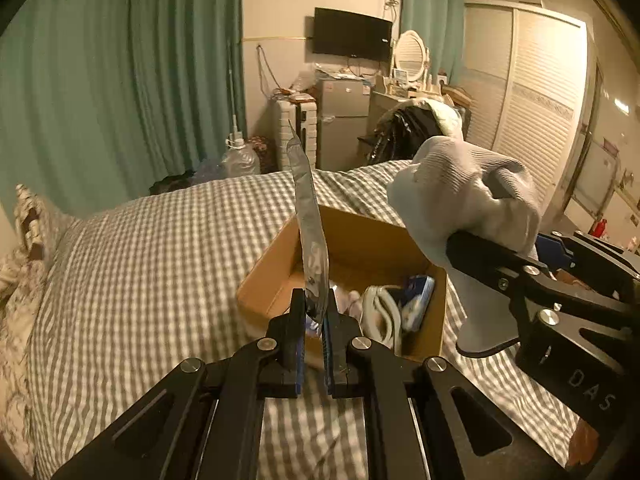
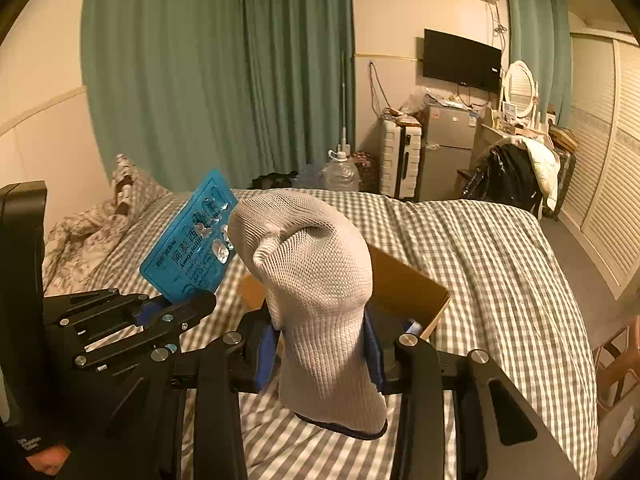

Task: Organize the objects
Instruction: 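Carry the blister pack and sock into the box while both tools open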

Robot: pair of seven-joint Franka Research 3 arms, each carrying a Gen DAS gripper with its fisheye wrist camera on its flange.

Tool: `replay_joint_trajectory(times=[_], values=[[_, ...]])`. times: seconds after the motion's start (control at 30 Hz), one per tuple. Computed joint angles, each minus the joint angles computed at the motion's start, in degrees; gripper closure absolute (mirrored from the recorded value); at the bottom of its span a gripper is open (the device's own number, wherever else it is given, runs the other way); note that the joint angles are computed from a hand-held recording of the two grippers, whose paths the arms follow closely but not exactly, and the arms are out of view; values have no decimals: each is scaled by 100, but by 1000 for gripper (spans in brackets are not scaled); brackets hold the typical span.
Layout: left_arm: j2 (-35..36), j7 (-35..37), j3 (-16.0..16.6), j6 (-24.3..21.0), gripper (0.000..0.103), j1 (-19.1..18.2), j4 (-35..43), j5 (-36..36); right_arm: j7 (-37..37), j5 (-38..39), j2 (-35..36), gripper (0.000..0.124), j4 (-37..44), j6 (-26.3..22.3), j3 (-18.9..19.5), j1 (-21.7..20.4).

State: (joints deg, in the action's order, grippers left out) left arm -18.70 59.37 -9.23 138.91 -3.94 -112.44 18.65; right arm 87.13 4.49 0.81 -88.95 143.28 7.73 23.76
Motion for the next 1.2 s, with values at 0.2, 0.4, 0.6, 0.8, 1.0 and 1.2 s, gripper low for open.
replay_joint_trajectory(times=[0.2,0.4,0.6,0.8,1.0,1.2], values=[[829,162,38,34,96,43,608,58,15,-75,900,88,987,-373,-128,1],[1355,646,140,179,96,14,819,-301,56,86,1498,86,1434,-540,-239,7],[1576,1188,150,297,89,2,762,-595,175,-32,1800,80,1545,-490,-361,31],[1468,872,138,400,33,64,600,-283,267,-24,1718,54,1391,-166,-403,11],[1062,487,100,242,18,122,555,86,500,-175,1341,44,1167,71,-422,37],[451,239,80,170,8,190,465,339,706,-324,813,37,996,193,-351,34]])
